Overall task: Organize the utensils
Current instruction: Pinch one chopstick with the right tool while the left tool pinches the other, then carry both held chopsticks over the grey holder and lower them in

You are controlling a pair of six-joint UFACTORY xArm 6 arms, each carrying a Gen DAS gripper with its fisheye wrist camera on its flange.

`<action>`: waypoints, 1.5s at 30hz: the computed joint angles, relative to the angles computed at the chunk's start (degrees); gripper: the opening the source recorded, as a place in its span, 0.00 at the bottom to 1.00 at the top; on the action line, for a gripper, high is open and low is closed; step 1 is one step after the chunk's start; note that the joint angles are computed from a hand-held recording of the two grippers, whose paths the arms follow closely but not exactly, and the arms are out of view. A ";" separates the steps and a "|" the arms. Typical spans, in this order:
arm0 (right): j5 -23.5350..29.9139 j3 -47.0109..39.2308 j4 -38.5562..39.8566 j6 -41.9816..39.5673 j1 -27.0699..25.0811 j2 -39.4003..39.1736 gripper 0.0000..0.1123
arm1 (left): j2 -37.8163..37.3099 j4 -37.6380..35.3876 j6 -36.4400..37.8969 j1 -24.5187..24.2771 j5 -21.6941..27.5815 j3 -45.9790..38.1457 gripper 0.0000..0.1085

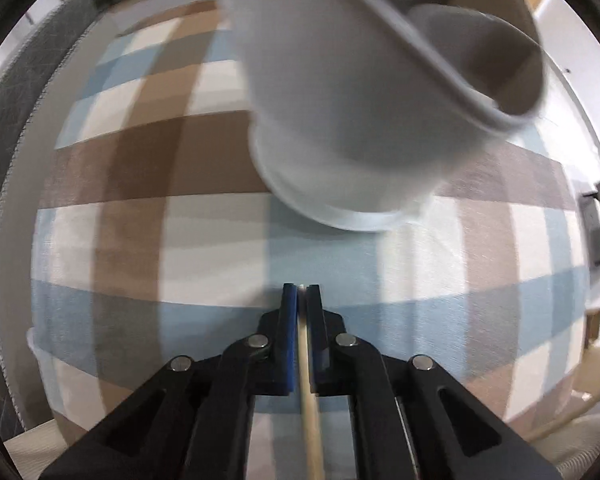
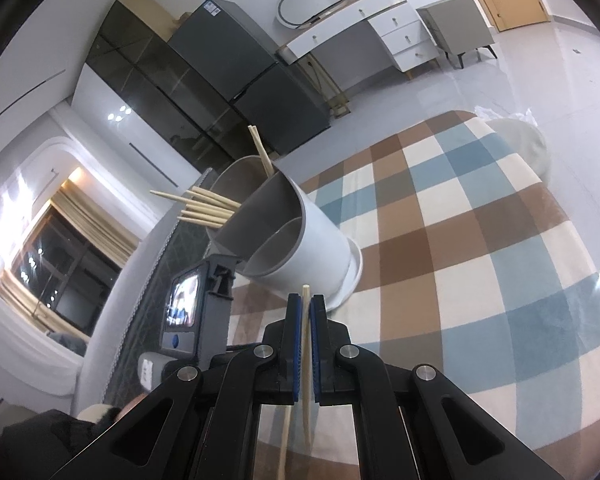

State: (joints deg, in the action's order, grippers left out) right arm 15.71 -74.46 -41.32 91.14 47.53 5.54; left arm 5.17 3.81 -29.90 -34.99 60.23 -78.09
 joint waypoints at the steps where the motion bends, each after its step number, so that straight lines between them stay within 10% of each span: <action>1: 0.22 -0.07 -0.01 0.00 0.08 -0.01 0.03 | -0.59 -0.64 0.57 -0.11 -0.41 0.79 0.00; 15: 9.54 -3.16 -8.78 3.16 5.15 -1.10 0.03 | -27.56 5.41 -4.05 -1.00 -24.44 23.83 0.00; 22: 15.25 -8.07 -8.61 -0.13 8.41 1.43 0.03 | -27.59 9.30 -4.66 -1.63 -33.28 24.26 0.00; 45: 22.93 -26.28 -7.29 -18.43 7.38 6.51 0.03 | -25.07 -2.59 16.08 0.37 -27.70 8.22 0.00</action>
State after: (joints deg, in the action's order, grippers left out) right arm 38.65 -100.74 -48.61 72.72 54.91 12.06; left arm -19.90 1.22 -13.82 -34.62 32.54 -69.87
